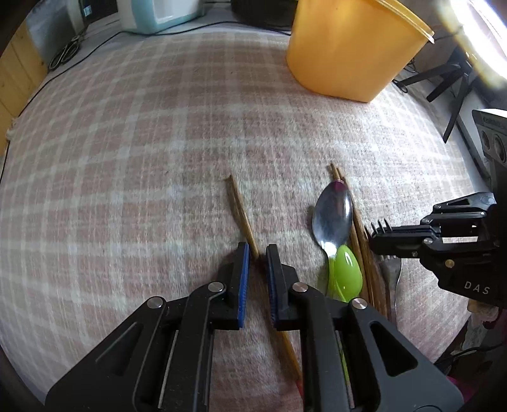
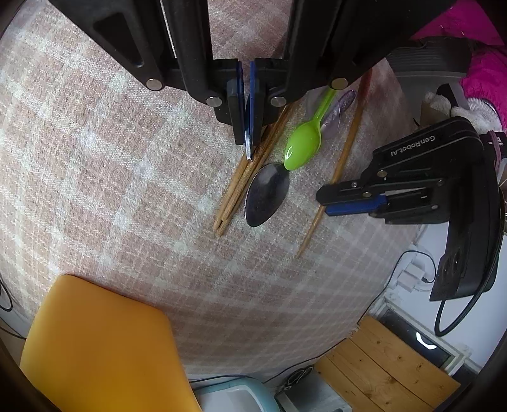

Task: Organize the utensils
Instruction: 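Lift the chopstick and fork and carry both over the yellow bucket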

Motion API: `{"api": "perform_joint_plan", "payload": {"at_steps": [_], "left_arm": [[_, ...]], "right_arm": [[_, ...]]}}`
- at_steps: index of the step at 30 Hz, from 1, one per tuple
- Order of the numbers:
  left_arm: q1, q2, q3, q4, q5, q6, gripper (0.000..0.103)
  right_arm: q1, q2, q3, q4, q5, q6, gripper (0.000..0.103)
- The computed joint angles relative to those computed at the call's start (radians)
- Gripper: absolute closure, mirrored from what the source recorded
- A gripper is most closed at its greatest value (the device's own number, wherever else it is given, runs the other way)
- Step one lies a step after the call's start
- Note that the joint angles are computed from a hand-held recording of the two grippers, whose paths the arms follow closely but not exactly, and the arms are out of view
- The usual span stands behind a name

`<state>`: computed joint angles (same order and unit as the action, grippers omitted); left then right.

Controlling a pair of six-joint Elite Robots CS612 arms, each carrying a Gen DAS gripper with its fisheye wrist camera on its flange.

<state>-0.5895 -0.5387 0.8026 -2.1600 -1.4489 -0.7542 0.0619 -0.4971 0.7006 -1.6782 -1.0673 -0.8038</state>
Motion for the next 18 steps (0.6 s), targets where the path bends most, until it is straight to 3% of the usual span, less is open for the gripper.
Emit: {"api": "perform_joint_plan", "payload": {"at_steps": [8, 14, 18], "left_arm": [[0.017, -0.067, 0.159, -0.205, -0.040, -0.137, 0.099], [0.016, -0.137, 0.288, -0.341, -0.001, -0.184, 0.100], [0.010, -0.157, 0.303, -0.354, 0.040, -0.185, 0.100]], "right_arm": [[-0.011, -0.024, 0.040, -0.051, 0.016, 0.020, 0.103], [-0.029, -0.048, 0.073, -0.115, 0.051, 0.053, 0.103], [-0.039, -0.064, 0.098, -0.175, 0.062, 0.074, 0.103]]}}
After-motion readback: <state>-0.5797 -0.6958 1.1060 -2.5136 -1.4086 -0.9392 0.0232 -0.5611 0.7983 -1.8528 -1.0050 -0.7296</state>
